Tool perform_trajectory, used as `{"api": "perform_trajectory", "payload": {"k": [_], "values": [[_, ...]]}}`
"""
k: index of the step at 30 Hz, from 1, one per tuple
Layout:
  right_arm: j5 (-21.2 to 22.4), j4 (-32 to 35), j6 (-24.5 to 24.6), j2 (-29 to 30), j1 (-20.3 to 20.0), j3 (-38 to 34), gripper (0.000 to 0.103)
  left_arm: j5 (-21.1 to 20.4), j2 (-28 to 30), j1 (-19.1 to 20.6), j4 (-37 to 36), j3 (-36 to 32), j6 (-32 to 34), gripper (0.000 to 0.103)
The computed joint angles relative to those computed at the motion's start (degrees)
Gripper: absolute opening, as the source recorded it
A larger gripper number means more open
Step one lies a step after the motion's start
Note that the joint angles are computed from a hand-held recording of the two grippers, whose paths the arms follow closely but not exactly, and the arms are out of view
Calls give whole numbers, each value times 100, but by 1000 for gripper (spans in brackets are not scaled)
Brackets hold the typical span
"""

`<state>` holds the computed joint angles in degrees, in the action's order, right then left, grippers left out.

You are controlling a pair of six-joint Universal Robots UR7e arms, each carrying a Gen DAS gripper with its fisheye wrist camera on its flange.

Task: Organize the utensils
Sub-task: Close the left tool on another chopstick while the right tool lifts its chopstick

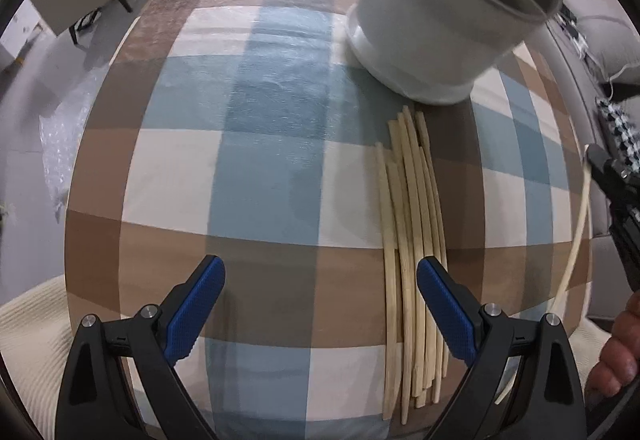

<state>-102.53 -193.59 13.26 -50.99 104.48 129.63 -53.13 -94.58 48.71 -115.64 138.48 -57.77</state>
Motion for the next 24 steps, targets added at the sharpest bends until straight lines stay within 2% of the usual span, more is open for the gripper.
{"api": "perform_trajectory", "payload": {"k": [4, 7, 10, 14, 19, 21, 24], "values": [[-268, -558, 118, 74, -88, 115, 3, 83, 92, -40, 440, -70, -87, 93], [-236, -763, 79, 34, -87, 158, 3, 105, 120, 6, 772, -131, -212, 91], [-266, -951, -147, 65, 4, 113, 3, 133, 23, 53, 694, -101, -181, 90], [-345, -1042, -366, 87, 72, 70, 3, 188, 61, 118, 602, -139, -1, 84], [-438, -1069, -372, 82, 49, 62, 3, 299, 258, 211, 746, -301, 99, 82], [-477, -1069, -365, 56, 62, 71, 3, 352, 321, 273, 605, -311, 208, 75], [-526, -1112, -419, 61, 98, 62, 3, 455, 531, 413, 356, -455, 453, 55]]}}
